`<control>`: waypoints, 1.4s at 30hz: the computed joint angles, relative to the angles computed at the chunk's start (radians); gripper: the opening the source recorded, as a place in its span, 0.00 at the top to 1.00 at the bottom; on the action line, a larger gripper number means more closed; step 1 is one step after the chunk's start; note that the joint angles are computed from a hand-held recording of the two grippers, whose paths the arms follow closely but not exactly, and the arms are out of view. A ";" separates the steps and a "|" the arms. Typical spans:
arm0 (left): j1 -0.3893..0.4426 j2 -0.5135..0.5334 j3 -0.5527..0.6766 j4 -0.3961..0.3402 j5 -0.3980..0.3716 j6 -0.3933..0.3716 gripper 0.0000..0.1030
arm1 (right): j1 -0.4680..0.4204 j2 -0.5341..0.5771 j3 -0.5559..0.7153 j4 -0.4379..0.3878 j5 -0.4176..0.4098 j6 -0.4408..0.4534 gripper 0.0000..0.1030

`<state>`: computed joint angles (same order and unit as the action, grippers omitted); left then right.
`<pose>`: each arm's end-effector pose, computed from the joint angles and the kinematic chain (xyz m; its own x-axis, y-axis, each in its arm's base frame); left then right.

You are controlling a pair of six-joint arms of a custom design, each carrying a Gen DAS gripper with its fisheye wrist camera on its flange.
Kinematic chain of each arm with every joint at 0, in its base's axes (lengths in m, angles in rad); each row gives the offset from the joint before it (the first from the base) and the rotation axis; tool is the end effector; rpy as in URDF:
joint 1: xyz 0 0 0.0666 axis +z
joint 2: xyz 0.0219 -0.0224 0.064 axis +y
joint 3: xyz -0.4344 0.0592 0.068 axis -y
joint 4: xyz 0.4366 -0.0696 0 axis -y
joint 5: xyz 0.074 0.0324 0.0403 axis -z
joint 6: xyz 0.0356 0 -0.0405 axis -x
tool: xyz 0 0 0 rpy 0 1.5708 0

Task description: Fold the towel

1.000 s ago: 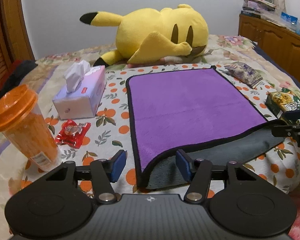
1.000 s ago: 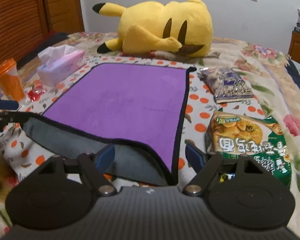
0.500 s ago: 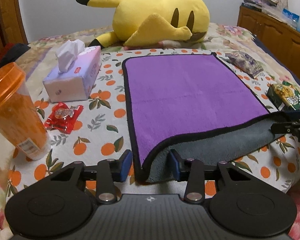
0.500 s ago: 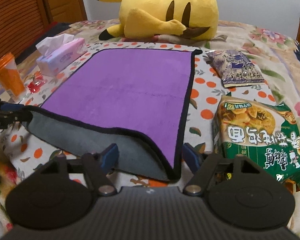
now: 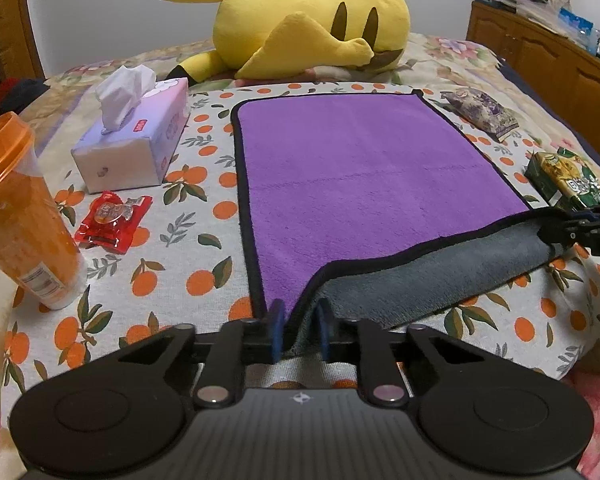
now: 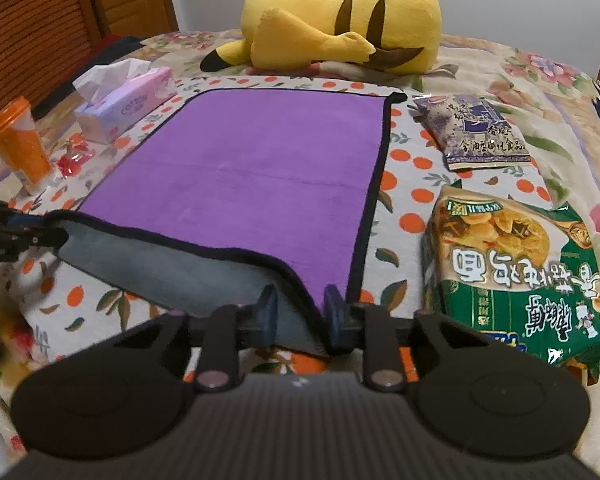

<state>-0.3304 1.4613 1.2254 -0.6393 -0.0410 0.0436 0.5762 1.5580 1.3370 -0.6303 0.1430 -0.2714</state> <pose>0.5079 -0.1731 0.3835 -0.7385 0.2072 -0.6416 0.2674 0.9636 0.0035 0.4911 0.3126 0.3878 -0.7311 -0.1586 -0.6636 -0.2746 0.9588 0.0734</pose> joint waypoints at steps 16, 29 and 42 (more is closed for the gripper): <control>-0.008 -0.041 -0.021 0.065 0.020 -0.011 0.93 | 0.003 -0.025 -0.019 0.071 0.027 0.032 0.92; -0.013 -0.064 -0.029 0.125 0.005 0.005 0.93 | -0.001 -0.034 -0.023 0.120 0.033 0.058 0.92; -0.020 -0.082 -0.031 0.181 0.005 0.010 0.93 | -0.012 -0.030 -0.015 0.162 0.032 0.080 0.92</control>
<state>-0.3508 1.3790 1.1944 -0.4580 -0.0356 0.0535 0.5637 1.5285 1.3223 -0.4683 0.1752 -0.1912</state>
